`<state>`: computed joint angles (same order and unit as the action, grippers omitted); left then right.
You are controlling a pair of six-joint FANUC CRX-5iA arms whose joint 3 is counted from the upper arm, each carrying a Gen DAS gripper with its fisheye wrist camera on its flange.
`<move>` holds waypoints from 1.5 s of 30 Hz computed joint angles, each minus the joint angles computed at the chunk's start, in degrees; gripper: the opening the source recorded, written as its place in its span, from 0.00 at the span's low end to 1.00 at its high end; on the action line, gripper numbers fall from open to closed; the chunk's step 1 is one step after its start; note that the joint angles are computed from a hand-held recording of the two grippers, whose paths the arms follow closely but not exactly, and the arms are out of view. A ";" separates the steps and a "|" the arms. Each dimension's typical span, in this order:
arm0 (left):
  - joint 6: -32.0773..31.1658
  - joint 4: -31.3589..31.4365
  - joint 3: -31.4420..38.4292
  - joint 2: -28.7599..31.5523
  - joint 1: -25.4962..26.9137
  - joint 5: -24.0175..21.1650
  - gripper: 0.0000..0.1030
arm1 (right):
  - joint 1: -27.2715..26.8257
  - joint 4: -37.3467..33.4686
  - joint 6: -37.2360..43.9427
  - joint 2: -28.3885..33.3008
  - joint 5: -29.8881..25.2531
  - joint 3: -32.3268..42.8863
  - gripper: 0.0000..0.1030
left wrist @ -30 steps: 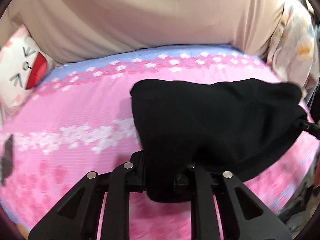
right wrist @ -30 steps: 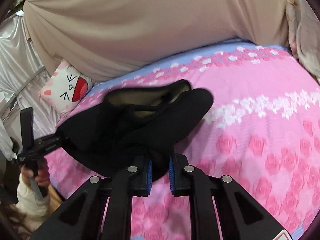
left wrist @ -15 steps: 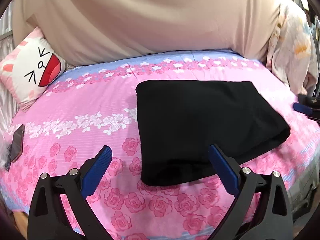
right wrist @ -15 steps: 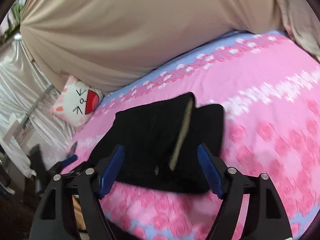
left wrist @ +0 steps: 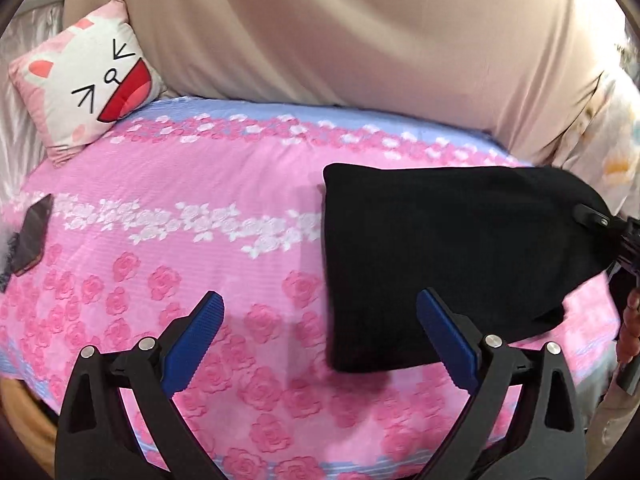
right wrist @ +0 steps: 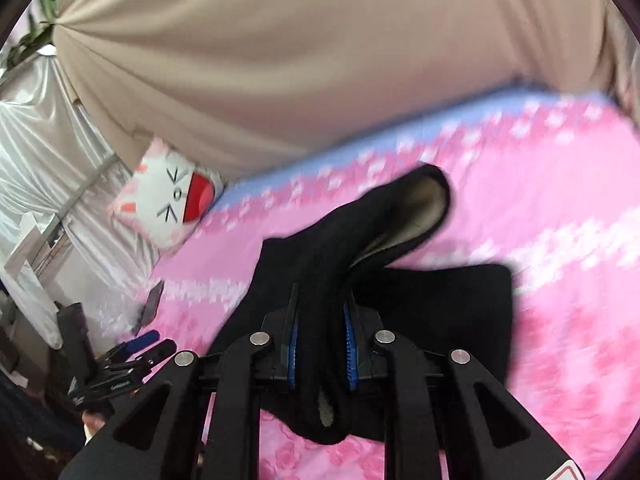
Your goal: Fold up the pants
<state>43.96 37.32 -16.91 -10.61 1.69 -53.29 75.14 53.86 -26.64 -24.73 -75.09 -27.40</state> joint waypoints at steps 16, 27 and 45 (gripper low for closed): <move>15.48 -21.31 4.61 2.59 -10.88 5.91 0.95 | 4.89 -3.17 -3.52 -2.89 -7.67 -4.46 0.20; 18.12 -24.12 6.80 4.94 -11.20 4.84 0.95 | -5.05 -4.13 9.53 5.31 3.68 4.51 0.11; 15.50 -22.45 5.89 5.65 -4.38 3.58 0.95 | -27.37 -23.84 41.56 32.11 24.42 25.97 0.06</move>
<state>59.46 14.88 -11.02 -4.96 -2.69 -49.71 47.77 30.03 14.91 7.38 -50.67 -1.44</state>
